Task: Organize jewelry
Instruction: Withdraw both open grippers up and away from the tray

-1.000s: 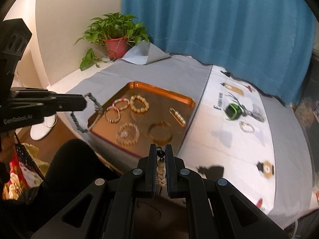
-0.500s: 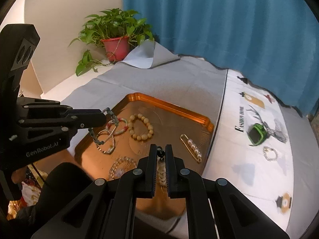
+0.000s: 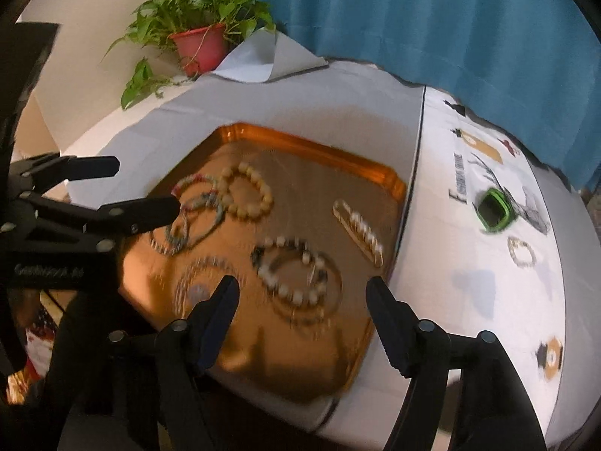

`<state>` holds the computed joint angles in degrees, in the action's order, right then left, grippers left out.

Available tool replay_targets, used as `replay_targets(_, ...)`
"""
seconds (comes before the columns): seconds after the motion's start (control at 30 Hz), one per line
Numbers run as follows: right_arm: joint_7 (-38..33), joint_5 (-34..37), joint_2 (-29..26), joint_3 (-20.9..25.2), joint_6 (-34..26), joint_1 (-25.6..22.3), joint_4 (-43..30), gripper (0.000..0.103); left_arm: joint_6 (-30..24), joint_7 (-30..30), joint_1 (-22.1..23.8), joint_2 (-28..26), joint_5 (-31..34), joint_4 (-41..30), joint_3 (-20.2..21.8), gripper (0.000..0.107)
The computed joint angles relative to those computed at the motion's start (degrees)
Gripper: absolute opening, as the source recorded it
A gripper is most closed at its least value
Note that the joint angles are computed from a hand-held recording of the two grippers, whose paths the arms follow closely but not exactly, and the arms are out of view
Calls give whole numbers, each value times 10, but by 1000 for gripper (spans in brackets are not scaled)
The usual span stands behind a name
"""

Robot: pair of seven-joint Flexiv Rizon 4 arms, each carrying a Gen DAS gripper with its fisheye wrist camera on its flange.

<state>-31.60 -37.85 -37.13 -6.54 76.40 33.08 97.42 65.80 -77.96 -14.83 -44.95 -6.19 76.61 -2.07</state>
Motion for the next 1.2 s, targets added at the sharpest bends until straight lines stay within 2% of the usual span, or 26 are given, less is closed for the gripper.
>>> replay_targets(0.07,19,-8,23,-9,1,14,33,71,10,-4,2,22,-4,38,-6,95)
replay_targets(0.17,81,-55,63,-44,15,47,90,71,45,-13,3,62,-9,109,-12,95)
replay_targets(0.3,210,-178,126,-98,16,95,163,71,100,-28,-1,121,-7,204,-12,95)
replay_targets(0.43,325,-298,179,-113,6,111,210,71,145,-18,12,174,-19,287,-34,95)
replay_targets(0.67,402,-384,227,-67,-30,90,247,71,185,-4,8,228,-24,361,-42,95)
replay_targets(0.87,426,-410,247,-20,-59,62,260,72,207,6,10,251,-36,391,-54,95)
replay_targets(1.2,440,-427,252,53,-85,3,259,72,218,1,-5,267,-28,408,-42,95)
